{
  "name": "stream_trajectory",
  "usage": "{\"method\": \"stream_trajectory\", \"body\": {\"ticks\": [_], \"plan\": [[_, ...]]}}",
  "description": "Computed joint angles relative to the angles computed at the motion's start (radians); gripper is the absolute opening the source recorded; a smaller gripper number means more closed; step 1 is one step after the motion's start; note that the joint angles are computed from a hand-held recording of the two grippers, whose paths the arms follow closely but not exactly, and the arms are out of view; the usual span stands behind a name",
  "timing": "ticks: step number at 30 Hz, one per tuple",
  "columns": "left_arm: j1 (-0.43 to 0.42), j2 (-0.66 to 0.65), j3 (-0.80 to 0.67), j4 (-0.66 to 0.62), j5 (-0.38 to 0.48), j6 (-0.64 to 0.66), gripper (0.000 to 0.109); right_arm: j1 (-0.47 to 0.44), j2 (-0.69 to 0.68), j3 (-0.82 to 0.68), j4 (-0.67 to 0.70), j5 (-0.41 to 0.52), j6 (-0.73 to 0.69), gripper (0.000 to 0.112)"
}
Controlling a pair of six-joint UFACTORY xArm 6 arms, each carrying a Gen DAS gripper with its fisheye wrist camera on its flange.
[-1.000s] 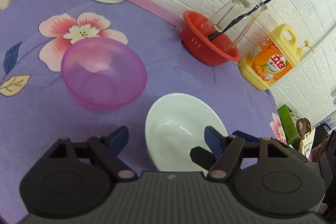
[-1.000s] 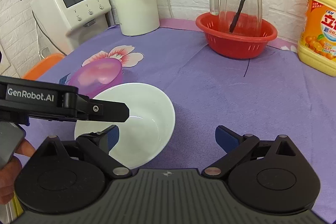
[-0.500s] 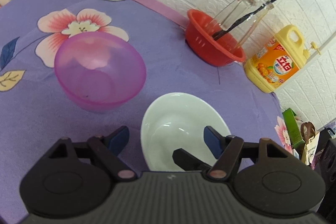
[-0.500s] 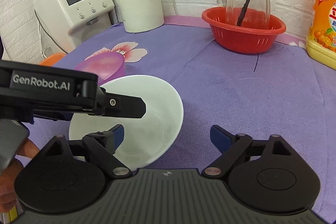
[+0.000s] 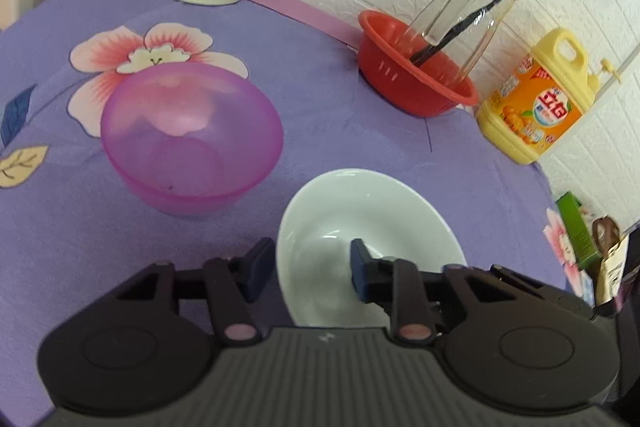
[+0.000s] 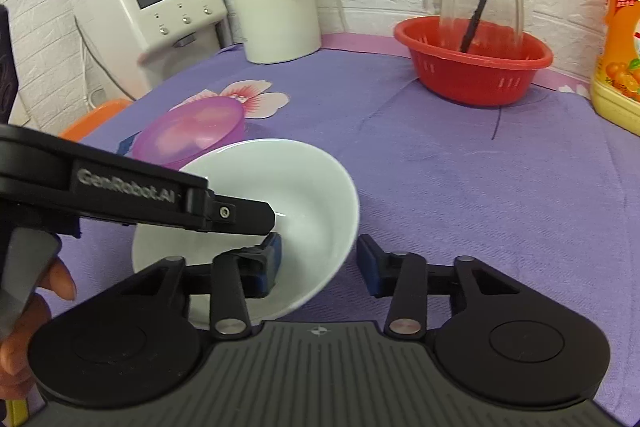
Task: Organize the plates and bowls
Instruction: 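Grip the white bowl rim with the left tool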
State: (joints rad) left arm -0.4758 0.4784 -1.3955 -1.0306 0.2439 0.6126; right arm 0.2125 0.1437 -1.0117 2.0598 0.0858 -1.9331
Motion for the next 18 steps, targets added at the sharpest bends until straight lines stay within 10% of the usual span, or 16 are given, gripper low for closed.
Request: {"method": "stream_trajectory", "body": {"ticks": [18], "plan": [[0.006, -0.056, 0.050, -0.008, 0.099, 0.049, 0.010, 0.045, -0.070, 0.075, -0.125, -0.078, 0.160, 0.060]]}}
